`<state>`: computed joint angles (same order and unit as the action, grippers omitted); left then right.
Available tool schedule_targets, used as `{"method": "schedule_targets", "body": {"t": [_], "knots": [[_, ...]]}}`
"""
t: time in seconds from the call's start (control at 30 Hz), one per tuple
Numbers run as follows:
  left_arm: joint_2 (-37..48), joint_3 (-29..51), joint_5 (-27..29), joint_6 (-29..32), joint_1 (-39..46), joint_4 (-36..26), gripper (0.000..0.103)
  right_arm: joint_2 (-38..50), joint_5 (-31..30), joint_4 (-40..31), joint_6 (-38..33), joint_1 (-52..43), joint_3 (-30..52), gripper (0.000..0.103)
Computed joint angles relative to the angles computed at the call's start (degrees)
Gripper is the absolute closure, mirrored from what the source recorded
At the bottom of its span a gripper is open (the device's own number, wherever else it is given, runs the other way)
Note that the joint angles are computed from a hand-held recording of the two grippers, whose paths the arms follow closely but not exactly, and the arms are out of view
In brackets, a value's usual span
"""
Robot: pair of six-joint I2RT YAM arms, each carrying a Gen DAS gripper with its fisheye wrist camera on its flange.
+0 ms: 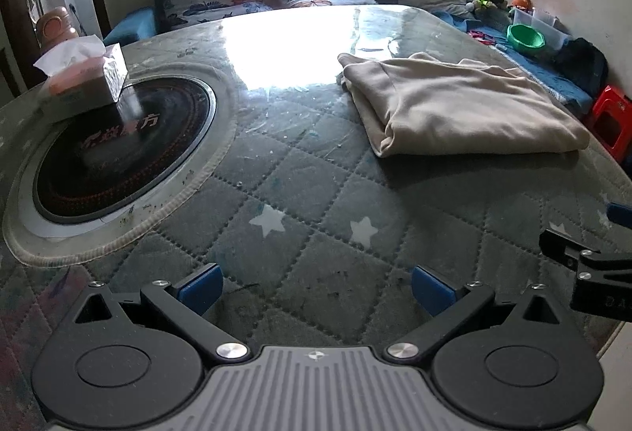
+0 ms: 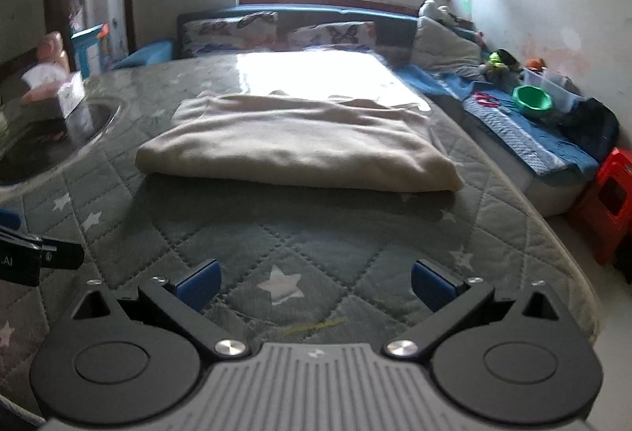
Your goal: Fold clothes
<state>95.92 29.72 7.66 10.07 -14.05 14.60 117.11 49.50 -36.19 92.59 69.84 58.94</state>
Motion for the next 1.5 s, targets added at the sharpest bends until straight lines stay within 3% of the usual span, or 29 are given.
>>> {"method": "schedule_targets", "body": {"t": [0.17,0.4,1.5], "knots": [[-1.1,-0.8,0.0,0.7,-0.1,0.3,0.0,0.6,0.7,-4.6,5.5,1.7,1.6,0.0],[-1.6,-1.3,-0.2,1.1,-0.5,0.1,0.0,1.6,-0.2,-6.4,6.9,2.2,2.9,0.0],[-1.6,0.2,-3.3,1.1,-3.3,-0.4,0.0,0.8,-0.5,-5.6,5.6,2.1,1.9,0.0]]}}
